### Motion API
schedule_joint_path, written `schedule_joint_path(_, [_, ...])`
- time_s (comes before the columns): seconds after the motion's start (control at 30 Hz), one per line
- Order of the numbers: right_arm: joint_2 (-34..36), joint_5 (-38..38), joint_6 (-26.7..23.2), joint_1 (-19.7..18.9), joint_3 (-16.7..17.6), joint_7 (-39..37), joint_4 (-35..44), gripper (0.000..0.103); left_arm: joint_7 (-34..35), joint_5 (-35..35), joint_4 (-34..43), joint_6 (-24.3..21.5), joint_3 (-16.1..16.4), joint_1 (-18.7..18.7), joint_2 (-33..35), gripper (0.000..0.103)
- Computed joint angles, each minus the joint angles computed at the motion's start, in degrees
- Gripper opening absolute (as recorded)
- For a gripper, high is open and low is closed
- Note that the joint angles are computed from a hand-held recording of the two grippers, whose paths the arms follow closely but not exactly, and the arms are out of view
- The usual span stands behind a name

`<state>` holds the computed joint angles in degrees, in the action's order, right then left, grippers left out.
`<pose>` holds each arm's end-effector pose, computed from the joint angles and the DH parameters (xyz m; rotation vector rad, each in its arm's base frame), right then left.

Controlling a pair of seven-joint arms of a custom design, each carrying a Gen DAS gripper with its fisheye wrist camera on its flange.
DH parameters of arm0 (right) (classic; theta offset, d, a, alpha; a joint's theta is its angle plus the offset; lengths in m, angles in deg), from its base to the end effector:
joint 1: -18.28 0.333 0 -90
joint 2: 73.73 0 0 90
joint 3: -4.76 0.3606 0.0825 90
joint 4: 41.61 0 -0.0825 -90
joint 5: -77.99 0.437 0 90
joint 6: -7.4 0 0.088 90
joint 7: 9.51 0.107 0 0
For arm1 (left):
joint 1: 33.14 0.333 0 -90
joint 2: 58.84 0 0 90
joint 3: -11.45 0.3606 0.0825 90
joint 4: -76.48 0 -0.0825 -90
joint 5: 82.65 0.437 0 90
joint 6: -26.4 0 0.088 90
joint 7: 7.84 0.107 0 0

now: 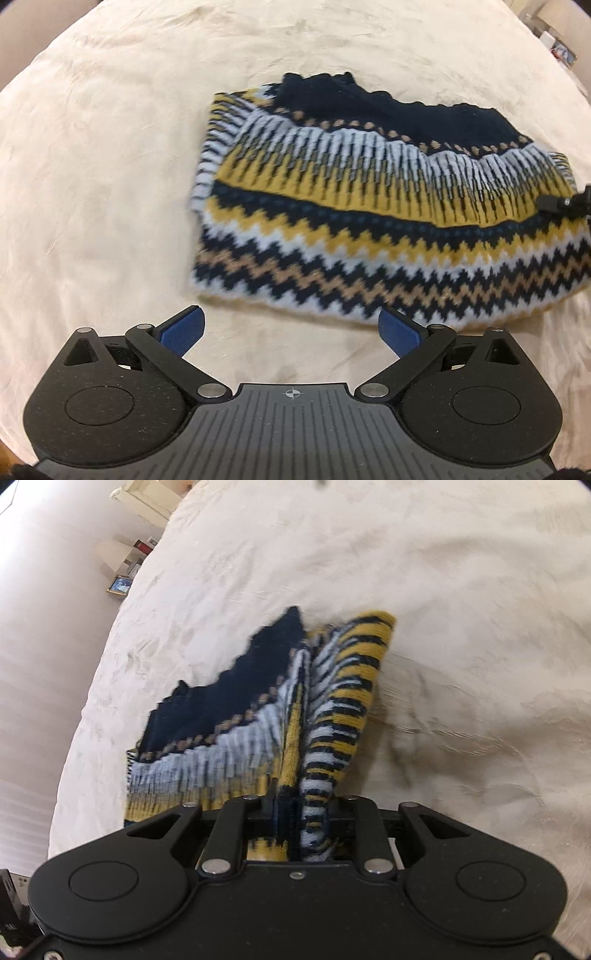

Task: Fold small clothes
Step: 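Grasp the side edge with the right gripper and fold it inward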

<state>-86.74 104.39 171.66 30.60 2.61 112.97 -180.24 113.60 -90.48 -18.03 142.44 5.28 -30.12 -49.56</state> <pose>0.5308 0.0693 0.4818 -0.9214 2.2483 -0.0134 0.6911 -0.0408 0.5669 -1.4667 2.6307 -0.3559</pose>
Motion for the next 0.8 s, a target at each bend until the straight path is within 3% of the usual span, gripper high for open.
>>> schedule_joint_path(0.2, [1.67, -9.05, -3.77, -2.15, 3.75, 8.59, 6.23, 0.030, 2.22, -2.76, 4.83, -3.36, 0.99, 2.68, 2.89, 0.102])
schedule_joint_path(0.4, [6.64, -14.97, -6.91, -1.06, 5.22, 13.29, 14.72, 0.030, 3.90, -3.80, 10.55, -5.47, 1.18, 4.97, 7.04, 0.102])
schedule_joint_path(0.57, [12.71, -17.29, -8.68, 0.83, 5.76, 13.72, 22.70, 0.030, 5.11, -4.21, 15.54, -7.62, 0.87, 6.53, 10.69, 0.102])
schedule_joint_path(0.8, [23.46, -19.41, -15.73, 3.63, 6.36, 12.68, 35.59, 0.030, 7.07, -3.57, 23.17, -10.92, 0.36, 7.88, 16.05, 0.102])
